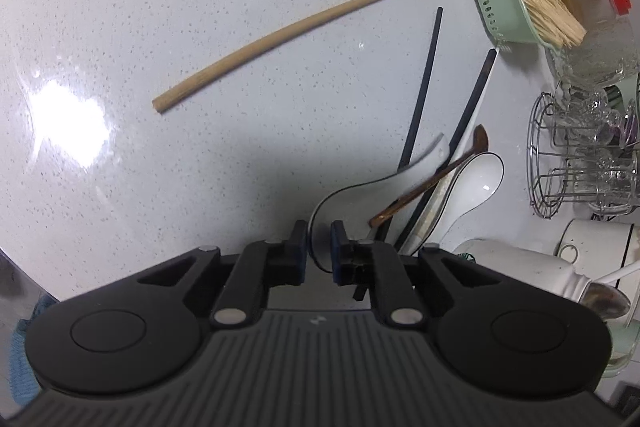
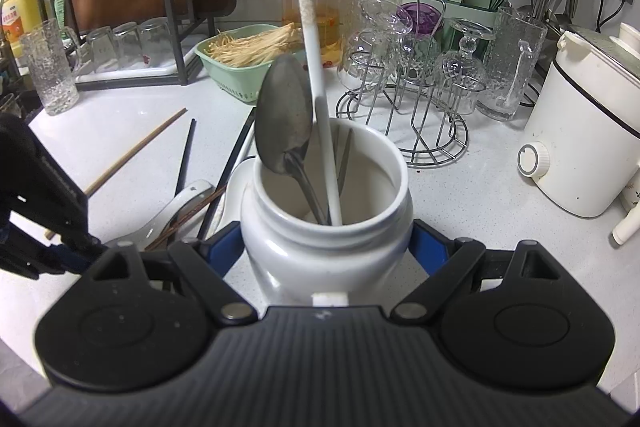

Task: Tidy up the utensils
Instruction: 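Close the left gripper on the white ceramic spoon handle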

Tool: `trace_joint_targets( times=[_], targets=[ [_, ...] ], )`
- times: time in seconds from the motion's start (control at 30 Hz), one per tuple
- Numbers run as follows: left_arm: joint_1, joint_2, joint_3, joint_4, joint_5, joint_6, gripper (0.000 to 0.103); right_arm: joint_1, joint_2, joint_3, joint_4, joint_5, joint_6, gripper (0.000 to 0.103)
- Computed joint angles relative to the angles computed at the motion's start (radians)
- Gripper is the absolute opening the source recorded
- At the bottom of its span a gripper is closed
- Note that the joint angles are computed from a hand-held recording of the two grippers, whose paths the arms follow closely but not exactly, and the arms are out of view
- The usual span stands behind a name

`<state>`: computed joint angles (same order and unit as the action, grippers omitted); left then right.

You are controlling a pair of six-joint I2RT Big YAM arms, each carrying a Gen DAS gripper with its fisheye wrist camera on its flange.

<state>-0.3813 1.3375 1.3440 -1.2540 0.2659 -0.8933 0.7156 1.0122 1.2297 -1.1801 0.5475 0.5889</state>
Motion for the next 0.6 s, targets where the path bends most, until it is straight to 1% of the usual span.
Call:
trace_joint_targets(
  times=[0.1,0.2,0.43,0.6],
  targets=[
    [-0.003,0.001,0.013,-0.006,-0.024,0.029,0.008,0.003,0.001,0.001,0.0,0.004,-0.001,0.09],
    [-0.002,0.004,0.031,-0.031,-0.046,0.077,0.007,0.004,0.0,-0.001,0.002,0.007,-0.001,0.09],
    [-0.01,0.027,0.116,-0.125,-0.102,0.218,0.006,0.007,-0.002,-0.008,0.017,0.014,-0.011,0.09],
    [-0.023,0.047,0.179,-0.195,-0.162,0.311,0.006,0.01,-0.006,-0.015,0.028,0.022,-0.014,0.09]
  ],
)
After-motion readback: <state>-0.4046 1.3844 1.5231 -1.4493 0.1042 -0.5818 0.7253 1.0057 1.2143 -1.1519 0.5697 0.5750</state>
